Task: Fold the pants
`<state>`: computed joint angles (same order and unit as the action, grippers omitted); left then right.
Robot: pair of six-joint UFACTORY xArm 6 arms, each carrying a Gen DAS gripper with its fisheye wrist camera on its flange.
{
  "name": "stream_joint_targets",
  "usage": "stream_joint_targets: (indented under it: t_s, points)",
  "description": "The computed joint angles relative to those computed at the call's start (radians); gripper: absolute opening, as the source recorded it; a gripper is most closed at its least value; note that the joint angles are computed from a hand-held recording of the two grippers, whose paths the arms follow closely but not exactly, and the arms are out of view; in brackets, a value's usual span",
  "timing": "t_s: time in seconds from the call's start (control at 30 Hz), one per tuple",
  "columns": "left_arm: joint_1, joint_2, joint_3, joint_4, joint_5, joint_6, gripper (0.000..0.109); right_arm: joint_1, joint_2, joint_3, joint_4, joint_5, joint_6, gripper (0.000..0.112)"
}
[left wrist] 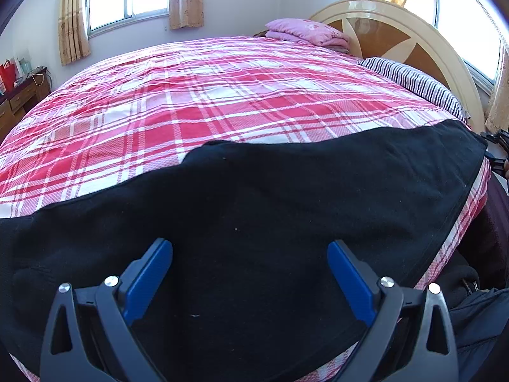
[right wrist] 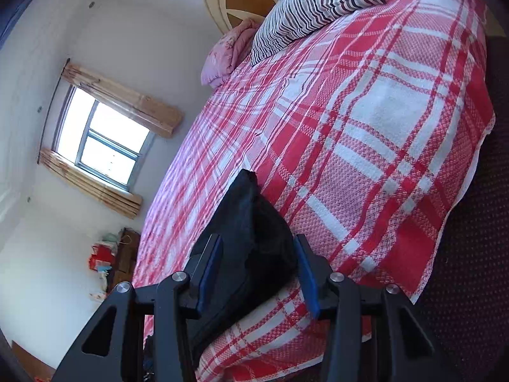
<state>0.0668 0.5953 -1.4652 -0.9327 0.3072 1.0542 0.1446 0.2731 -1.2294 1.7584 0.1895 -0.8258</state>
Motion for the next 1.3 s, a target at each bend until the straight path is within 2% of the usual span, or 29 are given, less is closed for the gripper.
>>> stream_joint_targets:
  t_s: [0.1,0.27,0.33,0.37,0.4,0.43,0.5,0.57,0.83,0.93,1.03,1.17,1.3]
  points:
    - [0.001,-0.001,0.001,-0.002,0.002,-0.003,0.1,0.01,-0.004,-0.004,0.087,-0.059,-0.062,0.047]
    - [-0.001,-0.002,0.003,-0.012,-0.001,0.002,0.1,0.003,-0.001,0.001,0.042,0.023,-0.024,0.047]
    - [-0.003,-0.003,0.006,-0.002,-0.007,-0.002,0.1,0.014,0.02,-0.024,-0.002,-0.01,0.006,0.046]
    - [-0.003,-0.003,0.007,-0.001,-0.007,-0.003,0.1,0.02,0.024,-0.027,-0.009,-0.03,0.014,0.04]
    - [-0.003,-0.003,0.006,-0.002,-0.005,-0.003,0.1,0.022,0.032,-0.032,-0.024,-0.046,0.035,0.025]
    - [-0.001,-0.003,0.004,-0.006,-0.002,-0.001,0.1,0.019,0.044,-0.041,-0.04,-0.052,0.053,0.02]
    - [0.004,-0.002,0.001,-0.006,-0.005,-0.009,0.1,0.012,0.045,-0.041,0.01,-0.035,0.007,0.016]
    - [0.009,0.001,-0.004,0.001,-0.005,-0.022,0.1,0.02,0.045,-0.044,-0.002,-0.052,0.004,0.014]
    - [0.03,0.006,-0.022,0.022,0.026,-0.067,0.1,0.1,0.026,-0.126,0.177,-0.114,-0.327,0.013]
    - [0.039,0.006,-0.029,0.021,0.041,-0.079,0.1,0.144,0.034,-0.159,0.104,-0.136,-0.308,0.013]
    - [0.043,0.005,-0.03,0.03,0.048,-0.091,0.1,0.166,0.041,-0.176,0.041,-0.116,-0.27,0.013]
    - [0.044,0.005,-0.032,0.04,0.05,-0.098,0.1,0.208,0.065,-0.205,-0.113,-0.085,-0.152,0.013]
    - [0.046,0.005,-0.034,0.045,0.055,-0.1,0.1,0.248,0.083,-0.222,-0.228,-0.06,-0.093,0.013]
